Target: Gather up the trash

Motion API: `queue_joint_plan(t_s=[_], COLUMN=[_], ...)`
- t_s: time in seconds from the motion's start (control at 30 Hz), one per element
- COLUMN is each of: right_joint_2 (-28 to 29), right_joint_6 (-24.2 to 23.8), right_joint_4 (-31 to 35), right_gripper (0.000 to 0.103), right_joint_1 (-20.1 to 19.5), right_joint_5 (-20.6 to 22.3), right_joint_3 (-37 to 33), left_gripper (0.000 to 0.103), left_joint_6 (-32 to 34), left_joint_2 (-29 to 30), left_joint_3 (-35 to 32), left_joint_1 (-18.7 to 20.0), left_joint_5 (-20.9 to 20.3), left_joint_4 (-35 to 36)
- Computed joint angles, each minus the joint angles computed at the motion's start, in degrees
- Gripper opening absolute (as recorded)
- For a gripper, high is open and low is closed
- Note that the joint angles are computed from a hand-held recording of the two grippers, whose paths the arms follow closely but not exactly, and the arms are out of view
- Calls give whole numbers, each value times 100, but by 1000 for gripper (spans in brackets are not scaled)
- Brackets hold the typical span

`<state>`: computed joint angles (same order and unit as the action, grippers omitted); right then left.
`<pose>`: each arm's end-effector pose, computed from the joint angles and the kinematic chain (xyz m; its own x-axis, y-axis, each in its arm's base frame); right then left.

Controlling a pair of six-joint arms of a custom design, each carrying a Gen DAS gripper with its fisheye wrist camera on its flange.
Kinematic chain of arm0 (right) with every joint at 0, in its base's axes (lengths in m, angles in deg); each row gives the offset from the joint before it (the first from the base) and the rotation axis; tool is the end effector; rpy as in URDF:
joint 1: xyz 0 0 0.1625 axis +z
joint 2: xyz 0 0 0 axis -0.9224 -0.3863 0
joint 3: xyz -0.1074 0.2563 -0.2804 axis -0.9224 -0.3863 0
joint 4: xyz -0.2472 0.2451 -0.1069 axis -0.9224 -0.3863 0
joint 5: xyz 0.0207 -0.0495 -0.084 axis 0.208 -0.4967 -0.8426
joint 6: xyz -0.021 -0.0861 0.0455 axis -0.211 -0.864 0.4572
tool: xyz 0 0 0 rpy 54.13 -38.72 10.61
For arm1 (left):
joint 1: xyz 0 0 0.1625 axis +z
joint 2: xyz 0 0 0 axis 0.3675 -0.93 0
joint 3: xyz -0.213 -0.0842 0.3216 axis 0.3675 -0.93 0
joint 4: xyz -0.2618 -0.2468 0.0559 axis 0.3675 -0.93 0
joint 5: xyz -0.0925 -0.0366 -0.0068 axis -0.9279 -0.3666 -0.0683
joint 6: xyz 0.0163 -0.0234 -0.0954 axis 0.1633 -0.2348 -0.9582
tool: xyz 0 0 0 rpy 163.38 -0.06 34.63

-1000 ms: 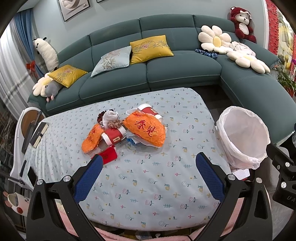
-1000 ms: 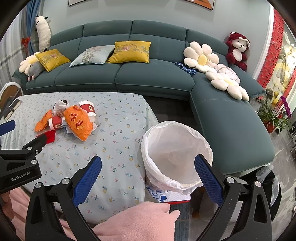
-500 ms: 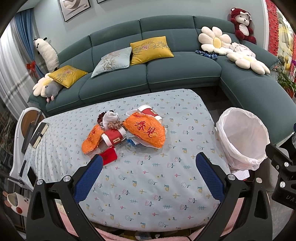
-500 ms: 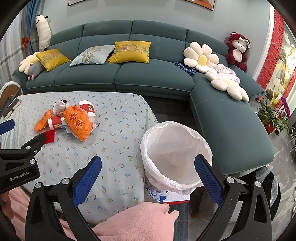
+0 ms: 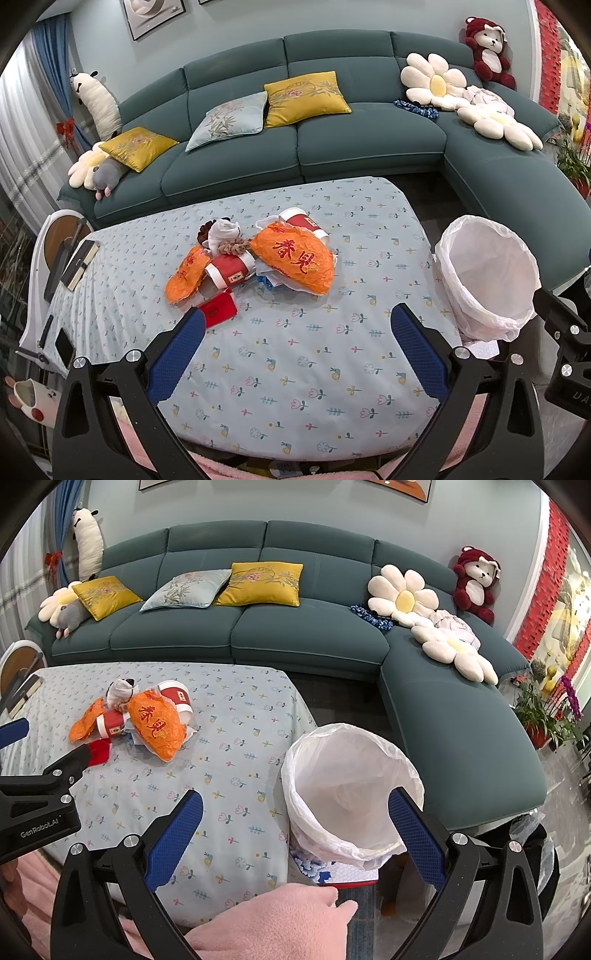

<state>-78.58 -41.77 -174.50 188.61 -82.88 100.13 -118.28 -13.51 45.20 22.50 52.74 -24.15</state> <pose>0.4157 -0.5751 0.1582 -0.5925 -0.1921 0.7823 -0.6331 0.7115 -0.3048 -0.2392 -0.5464 0.3458 -0.5576 -0.1667 -0.8132 0.4460 0.7661 -0.4628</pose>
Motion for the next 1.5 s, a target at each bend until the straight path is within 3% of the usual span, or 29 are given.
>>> queue_joint_plan(t_s=[1.5], right_joint_2=[149], right_joint_6=[-220], right_joint_4=[16], right_gripper=[96], right_joint_1=[102], right_joint_5=[-130], right_joint_3=[-277], left_gripper=[96], left_joint_6=[-15], left_joint_2=[-61], left_joint_3=[-10], left_joint_1=[10], left_joint_5=[14], left_joint_4=[-110])
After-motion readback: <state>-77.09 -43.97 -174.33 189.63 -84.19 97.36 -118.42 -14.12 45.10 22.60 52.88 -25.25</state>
